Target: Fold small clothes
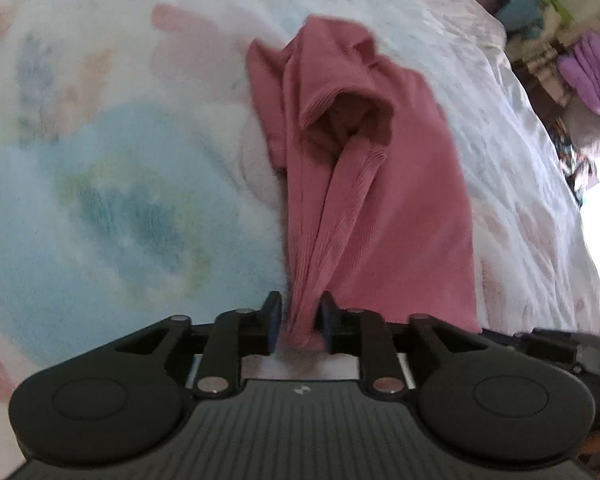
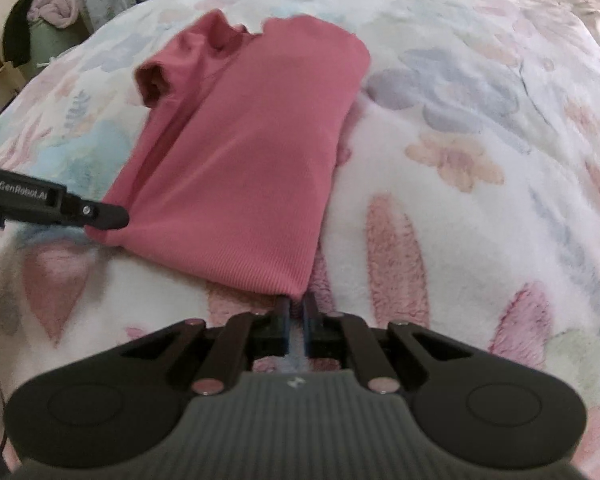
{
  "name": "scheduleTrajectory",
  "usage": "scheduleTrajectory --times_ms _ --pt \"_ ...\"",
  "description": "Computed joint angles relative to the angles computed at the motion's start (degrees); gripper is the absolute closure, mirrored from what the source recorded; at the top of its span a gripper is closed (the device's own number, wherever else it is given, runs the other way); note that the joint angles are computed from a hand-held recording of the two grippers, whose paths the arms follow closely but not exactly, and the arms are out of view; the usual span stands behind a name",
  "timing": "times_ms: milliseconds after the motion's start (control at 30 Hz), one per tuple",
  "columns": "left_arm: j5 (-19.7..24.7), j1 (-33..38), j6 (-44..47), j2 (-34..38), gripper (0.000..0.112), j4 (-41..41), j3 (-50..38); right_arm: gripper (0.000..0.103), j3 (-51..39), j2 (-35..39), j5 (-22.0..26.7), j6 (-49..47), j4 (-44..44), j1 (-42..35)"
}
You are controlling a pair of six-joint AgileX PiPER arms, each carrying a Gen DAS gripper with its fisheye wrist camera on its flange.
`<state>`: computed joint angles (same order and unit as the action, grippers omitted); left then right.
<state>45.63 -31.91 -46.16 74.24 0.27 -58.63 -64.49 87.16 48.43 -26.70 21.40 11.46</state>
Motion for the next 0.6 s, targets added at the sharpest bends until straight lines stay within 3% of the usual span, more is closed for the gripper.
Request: scheduleTrajectory --times_ms 133,333,533,600 --pt "4.99 -1.25 -0.48 -1.02 0.056 7.29 -6.46 0.085 -1.35 -2.23 2.1 -2.09 2.06 -2.16" --pt "8.7 1.61 0.2 9.74 0.053 13.56 -21.96 0.084 -8.67 1.64 3.03 -1.94 6.98 -5.66" --pt "5.94 6.05 0.99 21.2 0.051 12.27 -31.07 0.084 -17.44 9.48 0.69 1.11 8.24 -5.06" --pt "5.23 7.98 6.2 24.39 0.051 8.16 -33.05 0.084 -19.5 11.61 0.47 1.26 8.69 -4.76"
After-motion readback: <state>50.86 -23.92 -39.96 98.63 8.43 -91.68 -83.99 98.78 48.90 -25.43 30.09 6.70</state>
